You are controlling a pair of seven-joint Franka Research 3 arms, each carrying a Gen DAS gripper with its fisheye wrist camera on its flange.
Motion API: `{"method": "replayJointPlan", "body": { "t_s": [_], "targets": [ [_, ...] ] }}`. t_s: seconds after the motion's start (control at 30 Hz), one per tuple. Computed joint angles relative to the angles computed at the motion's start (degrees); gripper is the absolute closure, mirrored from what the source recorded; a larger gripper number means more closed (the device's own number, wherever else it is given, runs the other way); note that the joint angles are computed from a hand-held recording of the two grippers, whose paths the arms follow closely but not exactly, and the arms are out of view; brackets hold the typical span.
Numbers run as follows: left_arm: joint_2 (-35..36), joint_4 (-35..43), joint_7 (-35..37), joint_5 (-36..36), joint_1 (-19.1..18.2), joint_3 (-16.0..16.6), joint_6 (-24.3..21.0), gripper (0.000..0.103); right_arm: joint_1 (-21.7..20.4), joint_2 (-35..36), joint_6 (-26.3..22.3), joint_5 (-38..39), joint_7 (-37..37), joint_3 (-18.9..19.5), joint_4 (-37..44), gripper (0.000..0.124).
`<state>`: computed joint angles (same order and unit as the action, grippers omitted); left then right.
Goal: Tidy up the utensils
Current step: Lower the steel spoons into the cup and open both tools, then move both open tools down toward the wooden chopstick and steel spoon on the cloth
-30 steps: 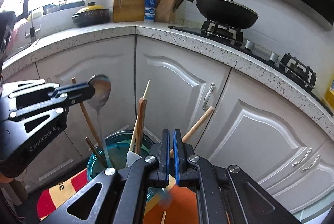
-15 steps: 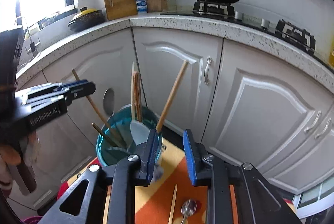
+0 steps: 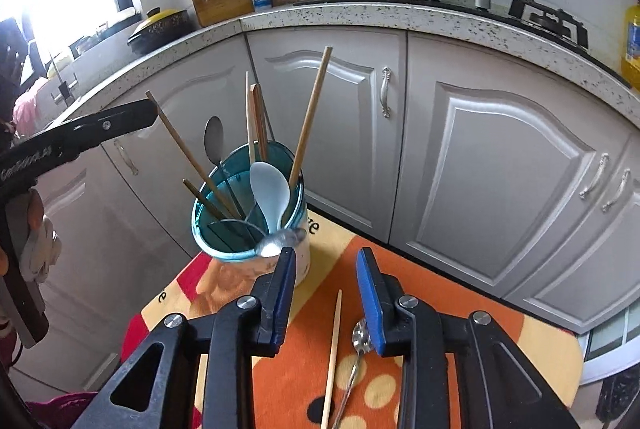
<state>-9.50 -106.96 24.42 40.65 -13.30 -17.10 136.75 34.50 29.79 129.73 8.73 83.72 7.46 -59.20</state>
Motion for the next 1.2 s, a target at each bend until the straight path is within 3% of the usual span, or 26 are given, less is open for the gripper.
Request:
{"method": "replayJointPlan", "body": {
  "t_s": [0.53, 1.2],
  "targets": [
    [2.2, 2.2, -1.6, 2.4, -4.2, -2.3, -2.8, 0.061, -2.7, -12.7, 6.0, 1.1, 1.9, 0.7, -18.8, 0.089],
    [4.3, 2.0, -1.7, -0.4, -7.4, -1.8, -3.1, 0.061, -5.6, -17.6, 4.5, 2.8, 3.4, 1.1, -28.2, 0.087]
  ]
}}
